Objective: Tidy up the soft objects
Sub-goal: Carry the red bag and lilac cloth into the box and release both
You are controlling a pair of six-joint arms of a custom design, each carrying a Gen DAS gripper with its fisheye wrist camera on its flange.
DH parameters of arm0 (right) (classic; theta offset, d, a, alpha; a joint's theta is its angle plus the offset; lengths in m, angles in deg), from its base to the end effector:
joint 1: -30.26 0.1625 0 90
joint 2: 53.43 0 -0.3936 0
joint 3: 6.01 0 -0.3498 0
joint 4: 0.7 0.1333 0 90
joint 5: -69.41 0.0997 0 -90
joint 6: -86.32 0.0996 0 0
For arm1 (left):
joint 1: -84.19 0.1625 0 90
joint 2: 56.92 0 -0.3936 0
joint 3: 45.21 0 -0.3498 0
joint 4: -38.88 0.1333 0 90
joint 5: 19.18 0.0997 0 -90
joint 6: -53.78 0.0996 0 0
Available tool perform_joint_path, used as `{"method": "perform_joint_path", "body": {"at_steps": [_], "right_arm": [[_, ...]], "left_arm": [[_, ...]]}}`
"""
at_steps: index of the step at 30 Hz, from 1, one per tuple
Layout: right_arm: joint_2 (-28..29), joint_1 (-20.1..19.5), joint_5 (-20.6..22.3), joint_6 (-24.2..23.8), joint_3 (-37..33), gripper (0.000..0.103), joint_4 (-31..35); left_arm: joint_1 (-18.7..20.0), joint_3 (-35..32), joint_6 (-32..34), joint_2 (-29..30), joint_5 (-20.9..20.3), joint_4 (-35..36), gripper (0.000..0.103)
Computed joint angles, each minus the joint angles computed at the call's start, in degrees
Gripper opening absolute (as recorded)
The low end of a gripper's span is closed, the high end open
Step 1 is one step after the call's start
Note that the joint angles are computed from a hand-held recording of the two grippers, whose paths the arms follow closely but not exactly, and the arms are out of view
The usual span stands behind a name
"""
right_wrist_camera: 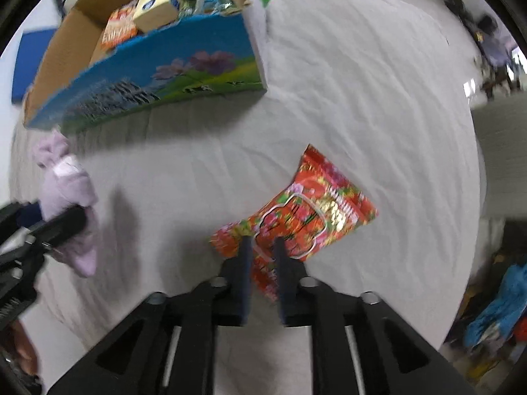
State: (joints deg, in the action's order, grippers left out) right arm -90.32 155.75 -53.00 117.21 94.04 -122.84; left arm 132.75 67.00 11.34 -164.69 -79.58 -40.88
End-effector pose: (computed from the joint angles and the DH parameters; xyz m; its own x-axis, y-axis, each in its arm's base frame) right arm 0.3640 -0.3728 -0.0368 -0.7077 -0.2554 0.6587 -0.1564 0.9659 0.2064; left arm -0.0638 -0.3480 0.4012 -0.8519 0.0046 -0.5236 0.0885 0.9868 -0.1354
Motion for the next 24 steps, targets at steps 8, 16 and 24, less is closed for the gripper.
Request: {"method": "perform_joint_path", "body": {"at_steps": [8, 16, 24], "right_arm": [[-0.2, -9.3, 8.5, 18.7, 1.5, 0.077, -2.7], [4.3, -5.7, -0.2, 19.4, -3.8, 0.057, 5.5], [0.4, -2.6, 3.0, 14.9, 0.2, 0.051, 0.0]], "left_arm": [[3.0, 4.1, -0.7, 1.4, -1.4, -6.6, 0.036], [2.0, 5.2, -2.0, -0.1, -2.4, -6.8, 0.036], [-2.5, 3.9, -5.0, -2.0, -0.2, -4.0, 0.036]]}}
